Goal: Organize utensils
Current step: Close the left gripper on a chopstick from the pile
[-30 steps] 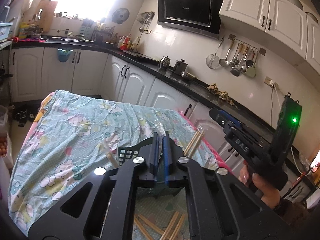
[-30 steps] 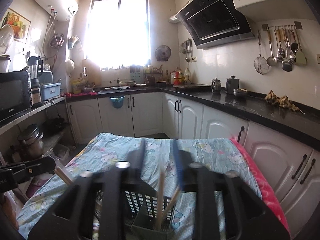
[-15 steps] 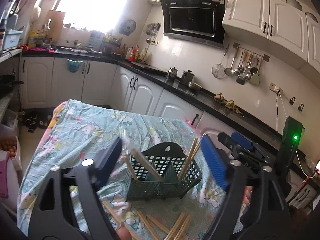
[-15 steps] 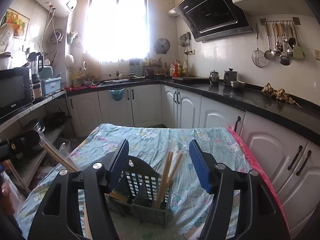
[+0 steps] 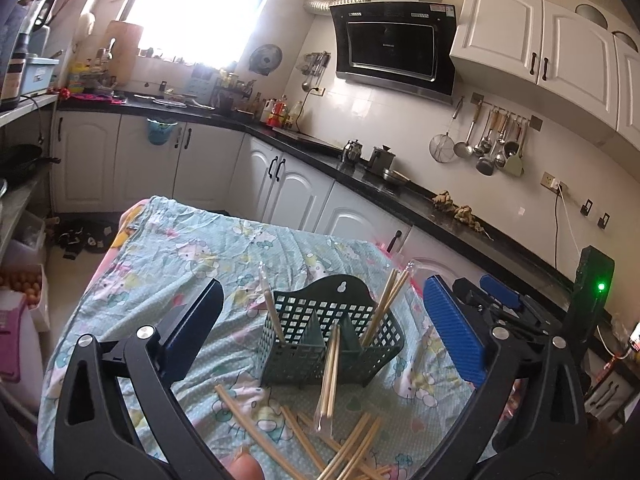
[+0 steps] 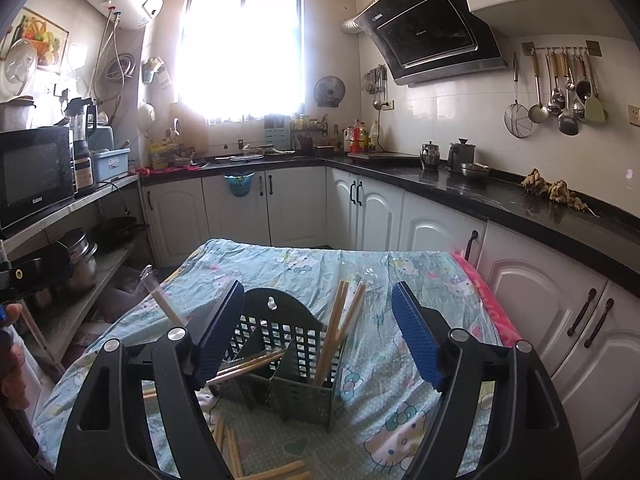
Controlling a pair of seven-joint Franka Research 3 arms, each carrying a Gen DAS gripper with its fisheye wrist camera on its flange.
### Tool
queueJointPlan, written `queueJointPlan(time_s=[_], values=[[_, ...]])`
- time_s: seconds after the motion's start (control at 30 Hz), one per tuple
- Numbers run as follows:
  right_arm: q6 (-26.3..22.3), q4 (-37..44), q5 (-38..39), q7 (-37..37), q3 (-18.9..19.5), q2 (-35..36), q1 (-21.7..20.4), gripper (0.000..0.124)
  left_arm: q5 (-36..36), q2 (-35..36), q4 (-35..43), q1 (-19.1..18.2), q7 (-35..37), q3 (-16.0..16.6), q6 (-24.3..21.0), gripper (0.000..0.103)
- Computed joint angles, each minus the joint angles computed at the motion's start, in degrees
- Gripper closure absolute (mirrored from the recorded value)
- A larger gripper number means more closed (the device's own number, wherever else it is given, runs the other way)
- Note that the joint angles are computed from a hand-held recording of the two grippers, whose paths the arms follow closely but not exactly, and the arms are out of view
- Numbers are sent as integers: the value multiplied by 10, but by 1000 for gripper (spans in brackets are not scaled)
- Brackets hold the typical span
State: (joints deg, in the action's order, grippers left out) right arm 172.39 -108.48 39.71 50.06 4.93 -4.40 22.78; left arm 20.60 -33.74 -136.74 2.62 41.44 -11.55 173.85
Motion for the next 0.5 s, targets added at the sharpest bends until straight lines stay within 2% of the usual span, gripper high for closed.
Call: queueJointPlan(time_s=[0.27, 0.47, 0.5], values=[[-1, -26, 19, -18, -8, -27, 10, 48, -4, -28, -27, -6, -6, 3, -18, 11], [-4, -51, 28, -30, -16, -48, 17, 48, -33, -62, -73, -54, 9, 33, -42, 11], [-5, -56, 26, -30, -16, -53, 17, 48, -42, -68, -84, -73, 19, 45, -48, 11]])
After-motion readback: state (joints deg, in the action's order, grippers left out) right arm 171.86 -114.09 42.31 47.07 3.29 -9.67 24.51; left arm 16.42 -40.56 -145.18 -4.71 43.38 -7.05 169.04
